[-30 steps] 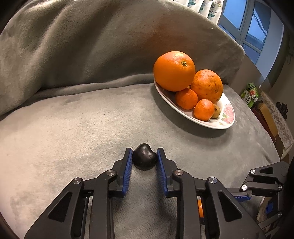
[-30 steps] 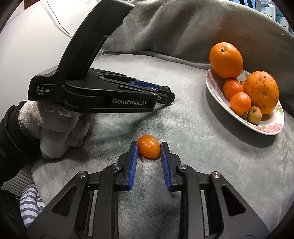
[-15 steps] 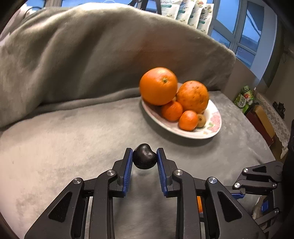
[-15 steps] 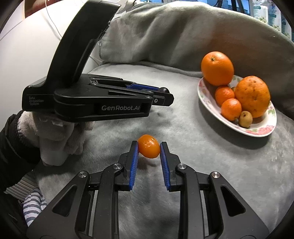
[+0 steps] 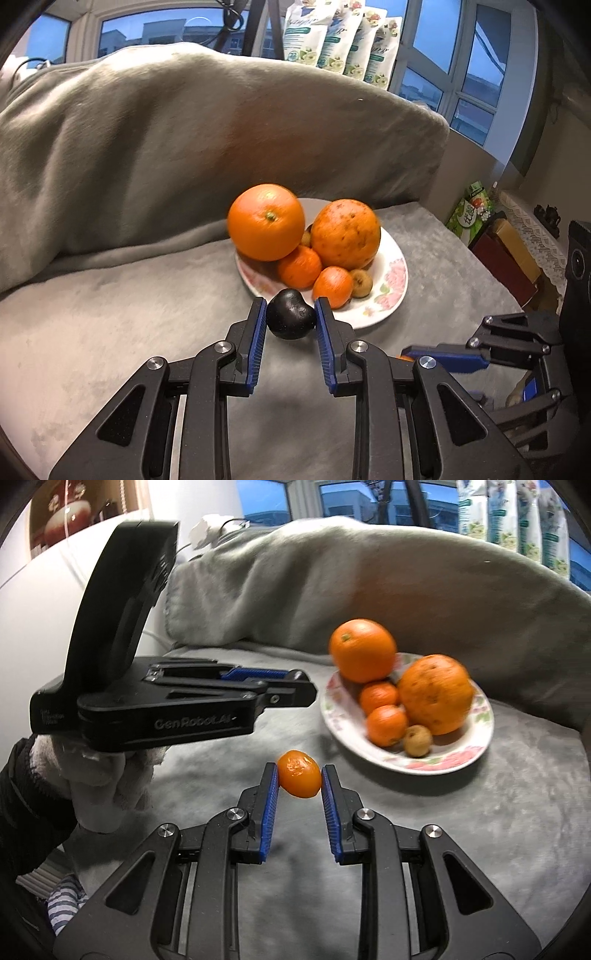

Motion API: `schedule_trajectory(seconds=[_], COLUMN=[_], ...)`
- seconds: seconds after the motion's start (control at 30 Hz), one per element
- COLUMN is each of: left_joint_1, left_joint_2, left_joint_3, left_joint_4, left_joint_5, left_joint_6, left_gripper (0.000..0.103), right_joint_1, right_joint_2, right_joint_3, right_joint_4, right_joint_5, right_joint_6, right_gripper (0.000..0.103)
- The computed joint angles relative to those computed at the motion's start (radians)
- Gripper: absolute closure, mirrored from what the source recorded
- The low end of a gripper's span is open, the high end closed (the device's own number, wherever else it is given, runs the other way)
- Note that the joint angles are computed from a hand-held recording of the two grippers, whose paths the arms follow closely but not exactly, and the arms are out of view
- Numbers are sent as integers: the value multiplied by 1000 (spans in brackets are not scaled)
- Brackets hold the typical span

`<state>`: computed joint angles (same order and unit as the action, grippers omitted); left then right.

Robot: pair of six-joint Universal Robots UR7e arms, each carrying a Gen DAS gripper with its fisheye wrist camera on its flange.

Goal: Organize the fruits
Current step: 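Carry the mandarin onto the plate with the right gripper while the left gripper carries the plum there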

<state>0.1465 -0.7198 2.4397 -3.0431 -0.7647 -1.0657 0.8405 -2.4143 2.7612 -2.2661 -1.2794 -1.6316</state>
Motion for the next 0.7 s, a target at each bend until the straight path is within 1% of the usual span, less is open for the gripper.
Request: schedule_trajectory(seconds=[0.17,0.4,0.57,0.7], left_joint_1=[18,50,60,67], left_joint_2=[17,48,57,62], left_joint_3=[-18,-59,-78,-92], left_joint_4=[-30,-59,-55,-45], left_joint_5=[4,6,7,13], left_joint_6=[34,96,121,132], left_gripper=[78,78,78,78], right_joint_1=[26,91,128,144], right_joint_2=[82,242,325,373], right_joint_3=[-16,-39,-52,-59], right_joint_4=[-103,-307,-414,-468], right_joint_5=[14,0,-30,-47], right_joint_6=[57,156,193,212], right_gripper=[78,78,78,78])
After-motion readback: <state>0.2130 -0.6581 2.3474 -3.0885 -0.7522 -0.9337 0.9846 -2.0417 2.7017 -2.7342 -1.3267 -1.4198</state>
